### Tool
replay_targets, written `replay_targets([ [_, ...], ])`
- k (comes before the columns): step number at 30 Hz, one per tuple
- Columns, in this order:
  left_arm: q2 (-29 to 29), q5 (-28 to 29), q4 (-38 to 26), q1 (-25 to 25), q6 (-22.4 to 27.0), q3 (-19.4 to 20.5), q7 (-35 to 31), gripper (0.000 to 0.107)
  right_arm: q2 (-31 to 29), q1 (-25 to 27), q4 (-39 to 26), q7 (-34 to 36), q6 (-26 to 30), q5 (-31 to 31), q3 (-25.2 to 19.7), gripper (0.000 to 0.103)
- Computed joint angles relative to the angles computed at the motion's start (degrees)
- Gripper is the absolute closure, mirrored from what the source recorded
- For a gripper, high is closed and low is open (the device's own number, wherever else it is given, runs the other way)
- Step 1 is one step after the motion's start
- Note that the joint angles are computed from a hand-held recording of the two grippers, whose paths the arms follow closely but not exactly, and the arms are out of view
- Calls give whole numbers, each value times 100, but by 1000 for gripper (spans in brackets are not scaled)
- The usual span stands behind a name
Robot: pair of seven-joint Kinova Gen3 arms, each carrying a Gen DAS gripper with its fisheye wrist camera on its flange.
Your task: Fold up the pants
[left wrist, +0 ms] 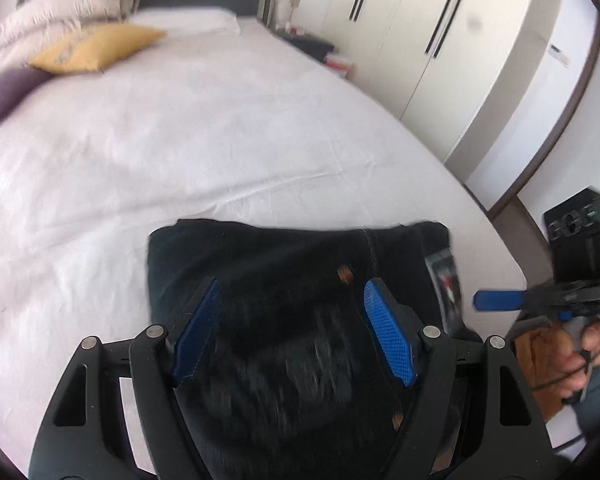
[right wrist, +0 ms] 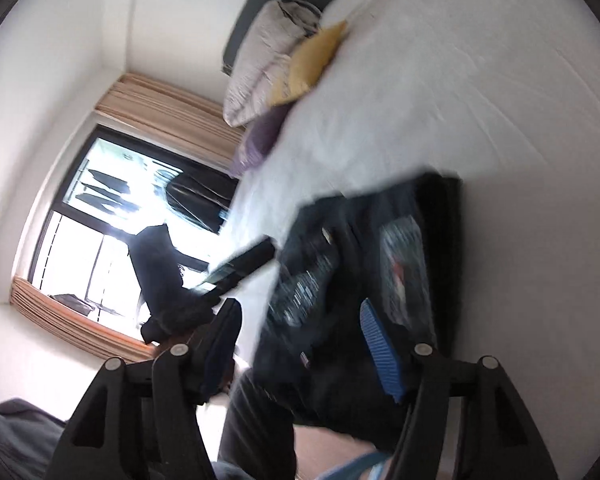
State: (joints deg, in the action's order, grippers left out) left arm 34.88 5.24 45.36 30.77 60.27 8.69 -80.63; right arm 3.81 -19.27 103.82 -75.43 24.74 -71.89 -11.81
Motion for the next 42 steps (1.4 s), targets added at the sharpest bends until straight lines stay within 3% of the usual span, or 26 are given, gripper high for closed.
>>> replay_targets([
  [2, 381, -5, -356, 24, 148, -9, 110, 35, 236, 497, -166, 156, -201, -187, -525, 29],
  [5, 456, -180, -96, 170, -66, -124, 97, 35, 828, 1109, -222, -122, -634, -176, -1180, 30],
  [7, 264, -422, 316, 384, -472, -304, 155, 35, 1016, 1637, -147, -81, -748, -321, -1711, 46],
  [10, 174, -502, 391, 374, -518, -239, 236, 35, 821, 2078, 32, -538, -1045, 67, -2295, 49],
  [11, 112, -452, 429, 340, -590, -216, 263, 35, 669, 2039, 93, -771, -1127, 295, -2296, 46],
  [13, -225, -227, 821, 96, -848, -41, 229, 35, 235, 1780, 318, -1237, -1172, 710, -1978, 23],
  [16, -784, -352, 1536, 83, -1262, -209, 565, 34, -287, 1097, 585, -1936, -986, 1273, -1185, 22],
  [18, -1003, -420, 1832, 0, -1272, -243, 772, 33, -558, 573, 744, -2402, -761, 1717, -667, 20],
  [20, -1022, -416, 1915, -11, -1018, -414, 905, 30, -483, 43, 616, -2840, -390, 2183, -205, 18],
  [23, -1008, 191, 2193, -617, -876, -108, 697, 30, -220, -436, 366, -3196, -77, 2631, 201, 18],
  [25, -1056, 657, 2490, -1146, -1070, 338, 514, 30, -130, -256, 360, -3190, -230, 2473, -15, 18],
  [27, -951, 1030, 2427, -1355, -945, 521, 158, 30, -43, 208, 311, -2972, -176, 2227, -446, 18],
  [29, -882, 1079, 2288, -1231, -797, 436, 1, 24, 101, 438, 153, -3031, 18, 2349, -637, 18],
  [33, -603, 1076, 1886, -1082, -461, 362, -46, 19, 365, 1336, -225, -3526, 360, 2972, -1588, 18],
  [37, -387, 993, 1507, -992, -136, 298, -55, 19, 519, 2273, -161, -3557, 104, 2956, -2638, 17],
  [40, -312, 912, 1336, -884, 1, 222, 72, 22, 589, 2319, -287, -4079, 110, 3569, -2830, 21],
  [42, -264, 929, 1263, -827, 16, 220, 198, 37, 610, 2040, -422, -4504, 204, 4035, -2638, 26],
])
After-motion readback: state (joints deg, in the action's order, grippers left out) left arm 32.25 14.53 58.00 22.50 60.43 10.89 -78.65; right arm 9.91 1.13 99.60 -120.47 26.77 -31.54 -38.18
